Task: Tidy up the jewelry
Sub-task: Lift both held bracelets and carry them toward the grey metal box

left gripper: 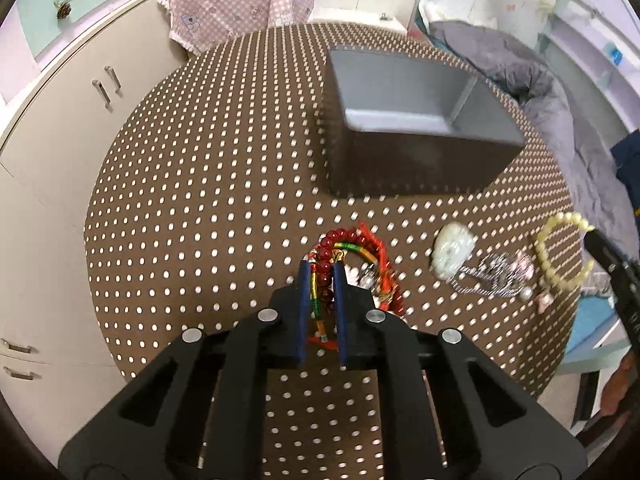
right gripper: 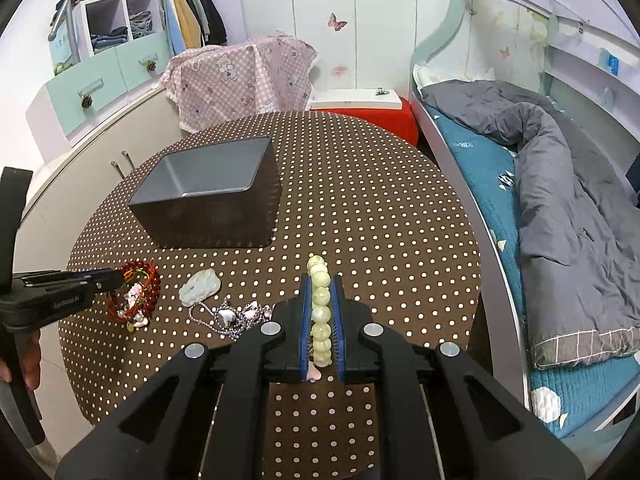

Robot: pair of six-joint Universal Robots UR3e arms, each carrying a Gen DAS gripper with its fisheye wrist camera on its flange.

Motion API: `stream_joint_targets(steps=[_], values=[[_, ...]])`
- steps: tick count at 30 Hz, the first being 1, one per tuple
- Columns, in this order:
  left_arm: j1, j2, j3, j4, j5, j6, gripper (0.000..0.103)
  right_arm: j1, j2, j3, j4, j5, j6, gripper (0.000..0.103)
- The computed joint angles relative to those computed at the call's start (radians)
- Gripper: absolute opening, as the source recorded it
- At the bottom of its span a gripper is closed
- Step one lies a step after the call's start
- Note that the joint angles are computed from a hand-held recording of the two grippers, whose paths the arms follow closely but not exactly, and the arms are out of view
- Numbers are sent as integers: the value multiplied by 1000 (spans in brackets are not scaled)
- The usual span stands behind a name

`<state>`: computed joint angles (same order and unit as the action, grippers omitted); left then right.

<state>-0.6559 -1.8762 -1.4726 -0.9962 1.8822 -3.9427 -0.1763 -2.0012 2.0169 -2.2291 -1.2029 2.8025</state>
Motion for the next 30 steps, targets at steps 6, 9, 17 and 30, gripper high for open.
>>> stream_joint_targets(steps=[6,9,17,30], values=[[-5,-1,2,-4,-4,5,12,8,11,3,1,-1,6,8],[-10,-19,23,-19,-2,8,13,12,9,6,2,-2,5,8],[1,17,-28,41,-18,4,47,10,10,10,6,-11,9,8],[52,-14,-36,118,-57,112,26,8,6,20,4,-22,12,8]])
